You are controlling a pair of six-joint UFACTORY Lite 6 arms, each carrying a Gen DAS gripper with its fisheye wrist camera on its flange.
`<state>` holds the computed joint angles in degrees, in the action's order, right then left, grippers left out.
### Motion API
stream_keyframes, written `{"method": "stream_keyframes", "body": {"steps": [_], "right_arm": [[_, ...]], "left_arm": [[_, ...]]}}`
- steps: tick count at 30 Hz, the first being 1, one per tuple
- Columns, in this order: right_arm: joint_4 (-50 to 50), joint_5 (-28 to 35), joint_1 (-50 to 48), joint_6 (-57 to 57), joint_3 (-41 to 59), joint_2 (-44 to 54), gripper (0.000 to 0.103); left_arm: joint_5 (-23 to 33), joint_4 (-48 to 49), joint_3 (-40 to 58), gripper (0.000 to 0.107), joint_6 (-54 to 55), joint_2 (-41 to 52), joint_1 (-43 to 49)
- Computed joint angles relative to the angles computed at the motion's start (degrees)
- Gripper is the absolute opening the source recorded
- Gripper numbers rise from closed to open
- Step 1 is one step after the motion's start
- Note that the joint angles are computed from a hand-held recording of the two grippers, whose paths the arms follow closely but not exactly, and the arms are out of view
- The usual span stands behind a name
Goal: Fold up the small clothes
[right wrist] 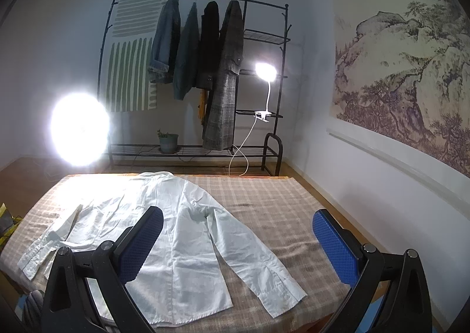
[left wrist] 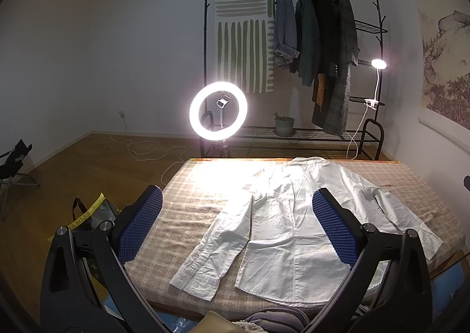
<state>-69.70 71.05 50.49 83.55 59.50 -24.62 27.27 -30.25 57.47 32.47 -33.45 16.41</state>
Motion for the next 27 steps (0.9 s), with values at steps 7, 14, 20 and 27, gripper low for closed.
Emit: {"method": "stream_keyframes", "body": {"steps": [7, 14, 20, 27], "right_arm": [[-1.0, -7.0, -5.3, -2.0, 4.3, 6.4, 0.103], [-2.6, -14.5, -9.9, -6.3, 15.8, 19.6, 0.098], [1.6, -20.8, -13.4, -12.3, 33.2, 34.4, 0.093], [15.8, -31.0, -16.5, -20.2, 57.2, 54.4, 0.089]], "left_arm": [[-7.9, -2.7, 0.7, 0.103, 4.3, 8.9, -1.4], [-10.2, -26.5, 5.6, 0.093, 30.3, 25.7, 2.5], [-4.9, -31.0, 19.9, 0.084, 38.9, 47.8, 7.1], [6.3, -14.9, 44.8, 0.071, 22.5, 76.3, 10.3]]}}
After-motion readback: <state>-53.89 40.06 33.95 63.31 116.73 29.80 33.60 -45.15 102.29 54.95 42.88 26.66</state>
